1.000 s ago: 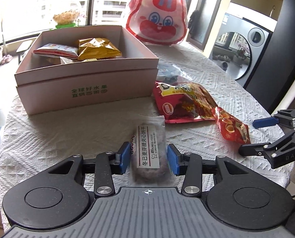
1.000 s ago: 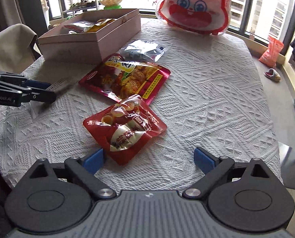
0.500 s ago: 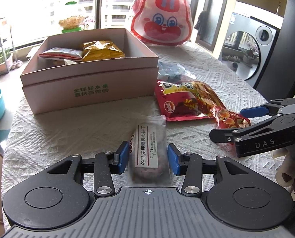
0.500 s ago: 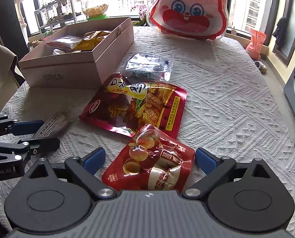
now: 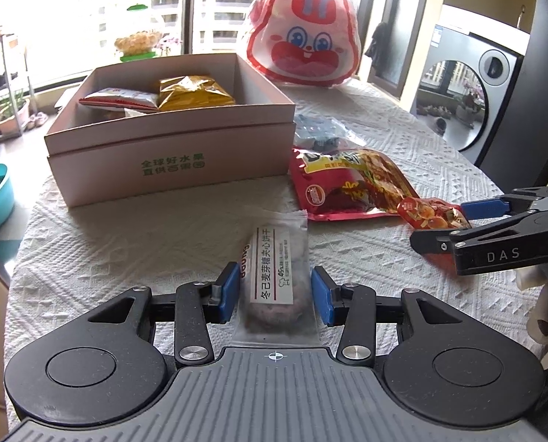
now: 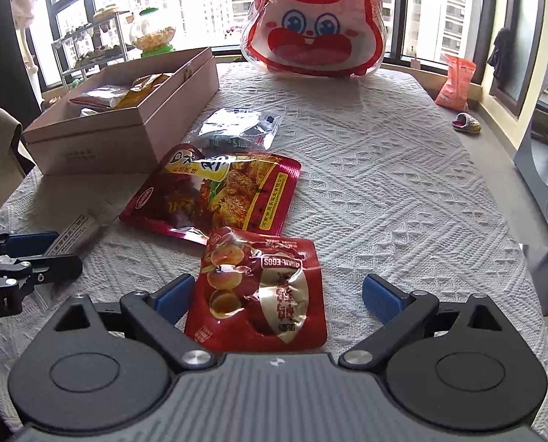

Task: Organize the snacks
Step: 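Carry both packets over the pink box and open both grippers, then move the right gripper to the clear blue-print packet on the table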

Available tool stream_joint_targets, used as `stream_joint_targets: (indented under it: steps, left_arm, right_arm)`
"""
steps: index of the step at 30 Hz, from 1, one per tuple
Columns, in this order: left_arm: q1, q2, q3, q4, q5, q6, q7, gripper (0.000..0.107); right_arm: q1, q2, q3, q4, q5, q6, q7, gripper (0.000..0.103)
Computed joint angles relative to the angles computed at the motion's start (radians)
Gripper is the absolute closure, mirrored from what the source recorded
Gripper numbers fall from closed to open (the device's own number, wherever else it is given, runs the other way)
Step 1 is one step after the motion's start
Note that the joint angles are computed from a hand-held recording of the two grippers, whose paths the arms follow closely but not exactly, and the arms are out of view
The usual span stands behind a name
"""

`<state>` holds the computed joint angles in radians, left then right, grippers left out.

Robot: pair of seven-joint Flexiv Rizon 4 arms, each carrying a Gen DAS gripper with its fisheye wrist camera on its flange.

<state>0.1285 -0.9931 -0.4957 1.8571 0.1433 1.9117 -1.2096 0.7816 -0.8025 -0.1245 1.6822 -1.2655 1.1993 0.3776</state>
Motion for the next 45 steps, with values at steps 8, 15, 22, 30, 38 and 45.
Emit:
stream_joint_targets:
  steps: [8,15,22,30,38,45]
  left_arm:
    - [0.025,-0.014,-0.024,-0.001,0.023,0.007,0.002,0.06]
    - [0.225,-0.084,-0.226,0.016,0.13,0.134,-0.04,0.065]
    - [0.229,-0.083,-0.283,-0.228,0.162,0.029,-0.101,0.063]
    - [0.185,-0.172,-0.316,-0.378,-0.053,-0.204,-0.026,0.066]
    - [0.274,-0.198,-0.395,-0.165,0.016,-0.038,0.001,0.066]
    - [0.243,-0.154,-0.359,-0.09,0.022,-0.162,0.088,0.066]
  right_arm:
    - [-0.028,0.018,0.0,0.01,-0.119,0.085,0.071,0.031]
    - [-0.088,0.044,0.0,-0.045,-0.311,0.151,0.194,0.031]
    - [-0.141,-0.103,0.015,-0.372,-0.199,0.201,-0.023,0.031]
    - [-0.161,-0.282,0.054,-0.625,0.101,0.238,-0.251,0.029]
    - [-0.16,-0.242,0.008,-0.486,0.272,0.142,-0.261,0.022]
    - [-0.243,-0.466,0.233,-0.782,0.483,0.002,-0.6,0.023]
